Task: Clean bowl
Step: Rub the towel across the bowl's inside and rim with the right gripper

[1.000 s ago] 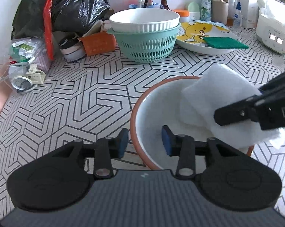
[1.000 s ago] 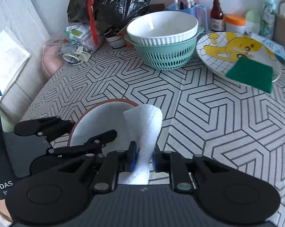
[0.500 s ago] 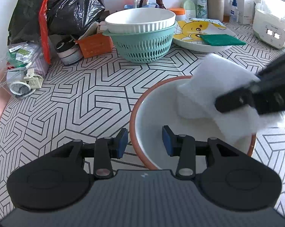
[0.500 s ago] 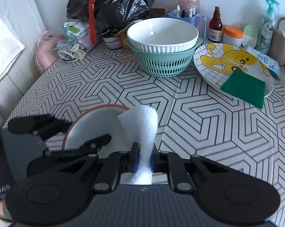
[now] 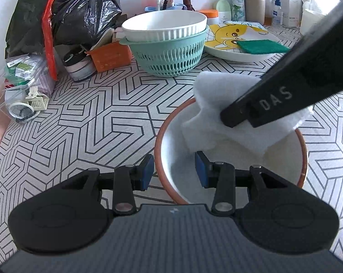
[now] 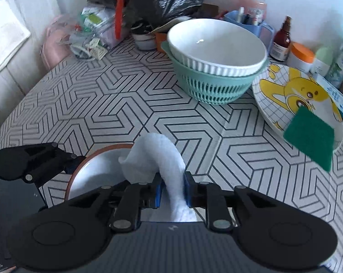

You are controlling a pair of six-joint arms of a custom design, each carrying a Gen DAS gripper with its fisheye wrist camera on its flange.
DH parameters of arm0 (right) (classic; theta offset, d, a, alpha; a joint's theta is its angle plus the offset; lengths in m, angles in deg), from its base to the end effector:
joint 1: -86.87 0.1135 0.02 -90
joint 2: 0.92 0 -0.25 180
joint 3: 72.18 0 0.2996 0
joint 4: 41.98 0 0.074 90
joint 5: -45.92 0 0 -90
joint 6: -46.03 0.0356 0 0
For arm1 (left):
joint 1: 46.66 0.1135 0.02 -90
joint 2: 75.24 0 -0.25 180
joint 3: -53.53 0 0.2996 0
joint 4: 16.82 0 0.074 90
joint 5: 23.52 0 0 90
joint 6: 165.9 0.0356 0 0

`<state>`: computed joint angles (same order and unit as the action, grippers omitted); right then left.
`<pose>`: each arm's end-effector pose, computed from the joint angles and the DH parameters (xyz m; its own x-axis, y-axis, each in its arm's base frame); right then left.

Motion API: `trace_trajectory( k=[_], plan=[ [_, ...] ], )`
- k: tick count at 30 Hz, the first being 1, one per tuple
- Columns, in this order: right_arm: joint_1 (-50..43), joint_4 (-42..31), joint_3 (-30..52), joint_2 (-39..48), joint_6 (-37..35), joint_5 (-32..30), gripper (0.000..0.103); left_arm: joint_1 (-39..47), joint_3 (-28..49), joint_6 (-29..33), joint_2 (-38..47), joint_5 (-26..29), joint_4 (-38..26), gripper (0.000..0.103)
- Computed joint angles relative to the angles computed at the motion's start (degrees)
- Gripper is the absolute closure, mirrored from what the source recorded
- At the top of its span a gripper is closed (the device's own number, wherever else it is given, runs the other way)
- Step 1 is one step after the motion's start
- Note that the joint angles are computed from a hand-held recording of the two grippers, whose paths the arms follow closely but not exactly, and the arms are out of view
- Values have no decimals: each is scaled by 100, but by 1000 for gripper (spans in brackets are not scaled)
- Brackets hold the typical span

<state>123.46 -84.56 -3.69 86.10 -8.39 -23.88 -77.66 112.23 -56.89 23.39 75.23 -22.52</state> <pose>0.2827 0.1946 0.1739 -0.8193 0.0718 -0.5688 0.0630 0.9974 0.0352 0.3089 -0.1919 0.0903 -0.3838 0.6062 -0.6966 0.7671 0.6293 0.1250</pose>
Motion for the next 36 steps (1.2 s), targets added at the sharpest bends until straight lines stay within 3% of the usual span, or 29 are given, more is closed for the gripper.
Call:
trace_trajectory(
  k=[6, 8, 13, 17, 26, 28, 32, 36],
  plan=[
    [38, -227, 406, 346, -299, 83, 76, 13, 46, 31, 1, 1, -77, 64],
    [57, -117, 266, 246, -193, 109, 77, 23, 14, -48, -2, 9, -26, 64],
    [73, -25, -206, -141, 451, -2, 89, 16, -86, -259, -32, -48, 119, 61],
    [346, 188, -779, -606, 815, 36, 89, -26, -151, -369, -63, -210, 207, 57],
    [1120, -297, -706, -853, 1280, 1232, 89, 20, -130, -323, -57, -140, 184, 56],
    [1160, -252, -700, -905, 1274, 1425, 95, 37, -135, -294, -56, -97, 196, 56],
    [888, 529, -1029, -1315, 931, 776, 95, 77, -132, -265, -32, 21, 213, 56],
    [343, 998, -1049, -1061, 928, -218, 95, 70, -137, -252, -36, 20, 214, 56]
  ],
)
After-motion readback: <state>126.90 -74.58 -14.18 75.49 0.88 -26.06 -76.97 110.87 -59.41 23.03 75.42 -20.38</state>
